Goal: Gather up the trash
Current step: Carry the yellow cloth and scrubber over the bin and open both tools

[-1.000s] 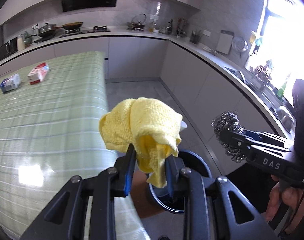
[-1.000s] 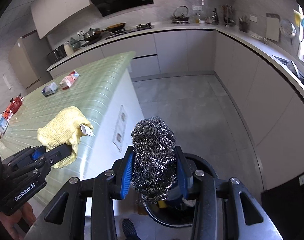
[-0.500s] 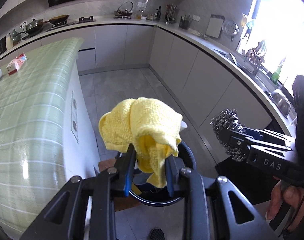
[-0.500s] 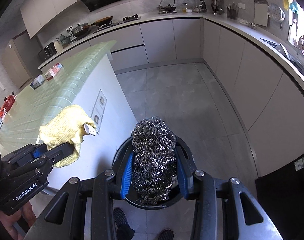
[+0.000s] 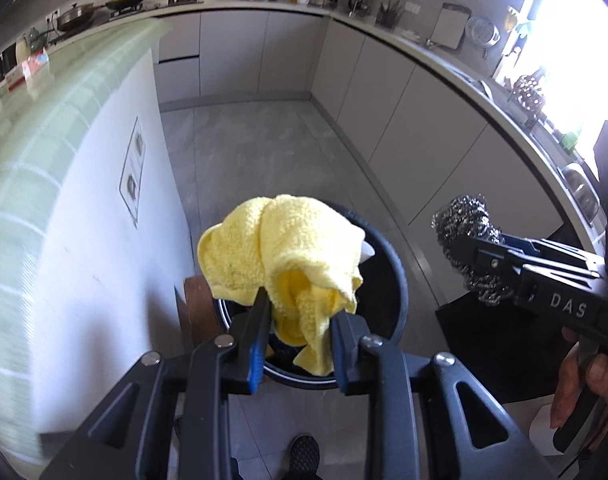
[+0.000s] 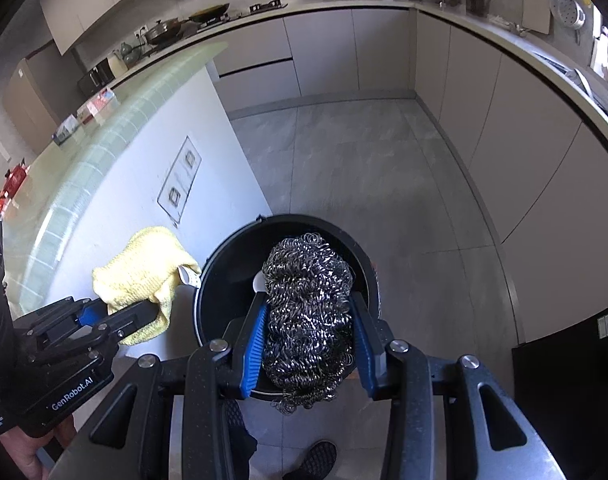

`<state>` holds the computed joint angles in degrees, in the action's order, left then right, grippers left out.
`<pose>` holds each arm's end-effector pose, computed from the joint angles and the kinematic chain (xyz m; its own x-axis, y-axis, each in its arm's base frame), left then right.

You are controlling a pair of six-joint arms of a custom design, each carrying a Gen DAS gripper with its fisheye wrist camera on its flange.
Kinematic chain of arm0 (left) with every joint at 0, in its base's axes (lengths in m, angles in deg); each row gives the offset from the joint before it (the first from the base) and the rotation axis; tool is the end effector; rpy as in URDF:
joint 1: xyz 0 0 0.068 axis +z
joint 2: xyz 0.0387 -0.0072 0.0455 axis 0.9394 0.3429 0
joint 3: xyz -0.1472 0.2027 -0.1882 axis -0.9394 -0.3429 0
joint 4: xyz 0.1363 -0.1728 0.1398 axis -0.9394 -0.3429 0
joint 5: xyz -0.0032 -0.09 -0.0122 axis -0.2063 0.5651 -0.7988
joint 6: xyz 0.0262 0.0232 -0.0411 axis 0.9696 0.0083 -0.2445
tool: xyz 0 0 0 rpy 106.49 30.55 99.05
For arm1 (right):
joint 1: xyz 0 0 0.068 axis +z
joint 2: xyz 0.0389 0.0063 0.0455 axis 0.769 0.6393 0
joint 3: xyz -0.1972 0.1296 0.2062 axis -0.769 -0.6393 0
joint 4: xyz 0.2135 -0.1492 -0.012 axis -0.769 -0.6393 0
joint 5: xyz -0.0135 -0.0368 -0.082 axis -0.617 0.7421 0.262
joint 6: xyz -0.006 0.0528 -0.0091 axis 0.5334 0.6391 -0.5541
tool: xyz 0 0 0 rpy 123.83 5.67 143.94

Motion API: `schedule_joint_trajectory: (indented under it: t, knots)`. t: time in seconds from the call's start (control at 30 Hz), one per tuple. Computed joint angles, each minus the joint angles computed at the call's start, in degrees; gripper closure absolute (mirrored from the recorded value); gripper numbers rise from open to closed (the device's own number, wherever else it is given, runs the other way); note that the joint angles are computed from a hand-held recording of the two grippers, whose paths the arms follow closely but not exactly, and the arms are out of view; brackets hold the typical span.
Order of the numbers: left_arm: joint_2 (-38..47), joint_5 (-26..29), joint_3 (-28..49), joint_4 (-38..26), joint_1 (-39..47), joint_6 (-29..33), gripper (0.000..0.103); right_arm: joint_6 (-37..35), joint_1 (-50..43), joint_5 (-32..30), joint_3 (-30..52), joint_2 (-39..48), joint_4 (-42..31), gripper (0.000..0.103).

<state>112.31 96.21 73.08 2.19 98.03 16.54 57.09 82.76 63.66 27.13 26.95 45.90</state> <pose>0.1994 0.0861 0.2831 -0.8305 0.1917 -0.5230 0.3327 0.9237 -0.1898 0.1880 0.1134 0.2947 -0.8605 0.0717 -0.5044 -0.0125 0.9868 0.1614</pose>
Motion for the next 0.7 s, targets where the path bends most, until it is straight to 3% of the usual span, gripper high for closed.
schedule_joint_trajectory:
  t: [0.4,0.7]
  knots:
    - [2.81,-4.41,-8.15,9.96,-4.23,-5.25,0.075,-8.88,-3.49,-6.52,-11.23,6.64,15.38,0.062]
    - [5.83,-6.49,-9.21,14.05,-6.54,-8.29,0.075,-19.80,-4.71,-9.18,-13.38,15.31,24.36,0.062]
